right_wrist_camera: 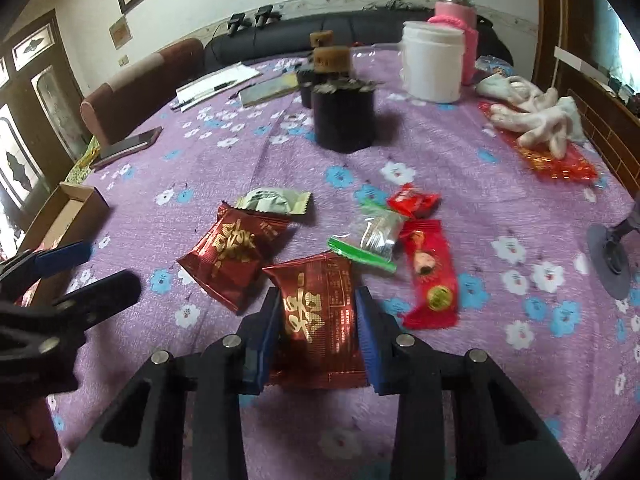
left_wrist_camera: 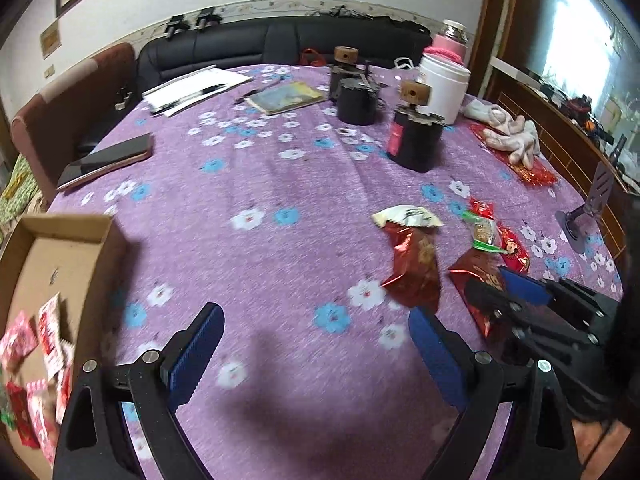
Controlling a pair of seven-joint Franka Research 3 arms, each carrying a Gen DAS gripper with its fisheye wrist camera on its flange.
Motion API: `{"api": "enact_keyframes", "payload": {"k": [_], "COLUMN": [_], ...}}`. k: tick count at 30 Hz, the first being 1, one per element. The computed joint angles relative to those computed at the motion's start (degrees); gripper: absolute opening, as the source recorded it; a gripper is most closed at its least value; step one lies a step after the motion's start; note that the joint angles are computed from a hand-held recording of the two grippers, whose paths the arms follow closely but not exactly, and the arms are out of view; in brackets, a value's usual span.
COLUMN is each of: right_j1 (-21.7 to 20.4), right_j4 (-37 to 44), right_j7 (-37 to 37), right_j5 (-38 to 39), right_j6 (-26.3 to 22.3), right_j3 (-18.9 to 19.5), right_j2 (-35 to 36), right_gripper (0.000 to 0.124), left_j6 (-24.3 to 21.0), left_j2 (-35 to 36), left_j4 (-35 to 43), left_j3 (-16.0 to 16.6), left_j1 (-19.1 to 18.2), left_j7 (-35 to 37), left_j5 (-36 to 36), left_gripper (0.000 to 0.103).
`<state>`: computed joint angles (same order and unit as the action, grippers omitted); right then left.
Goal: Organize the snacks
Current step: 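Grasp a red-and-gold packet with the right tool while the left tool grasps another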
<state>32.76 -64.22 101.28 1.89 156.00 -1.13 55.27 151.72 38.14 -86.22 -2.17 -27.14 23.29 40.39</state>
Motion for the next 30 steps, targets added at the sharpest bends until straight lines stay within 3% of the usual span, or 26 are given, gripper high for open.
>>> {"api": "enact_keyframes", "payload": {"k": [7,14,17,19,21,23,30], "right_j1": [-2.0,-2.6,-3.0,-3.4,-3.4,-3.4,-2.8], "right_j4": [-17.6,-24.3,-26.1,-26.7,-27.0,-27.2,-27.8], "right_j7": [-0.5,-1.0,-1.1,-1.6,-1.8,-2.0,-2.8], "right_j5": [3.0,5.1,6.1,6.7,7.1,7.5,7.9], "right_j6": [10.6,14.5,15.6,16.0,15.9,16.0,16.3], "right_j3": [0.9,0.6,0.9,1.5,1.5,1.8,2.1], "right_j2": [-10.8,-15.3,-16.3,-16.7,-16.8,-16.9,-17.7], "right_gripper": [0.034,0.035,0.035,0.035,0.035,0.035,0.035], "left_j6": [-5.8,-14.8,-17.4,-13.0,-11.4,-11.2,-7.3], "left_j2": [8.7,20.9,24.1,22.4,21.1,21.0,15.7], "left_j4": [14.0,33.4,38.2,34.4,32.2,32.2,23.4], "left_j3": [-0.6,-0.2,0.7,0.6,1.6,1.1,2.3], "left_j1": [-1.7,-3.7,-4.7,-3.9,-4.3,-3.9,-4.8], "left_j7": [7.5,15.5,16.4,15.1,13.5,14.5,11.6], "left_j5": [-2.7,-7.6,-9.2,-9.9,-9.3,-9.6,-7.7], "left_gripper": [0.095,0.096,0.095,0.085,0.058,0.041,0.033]}}
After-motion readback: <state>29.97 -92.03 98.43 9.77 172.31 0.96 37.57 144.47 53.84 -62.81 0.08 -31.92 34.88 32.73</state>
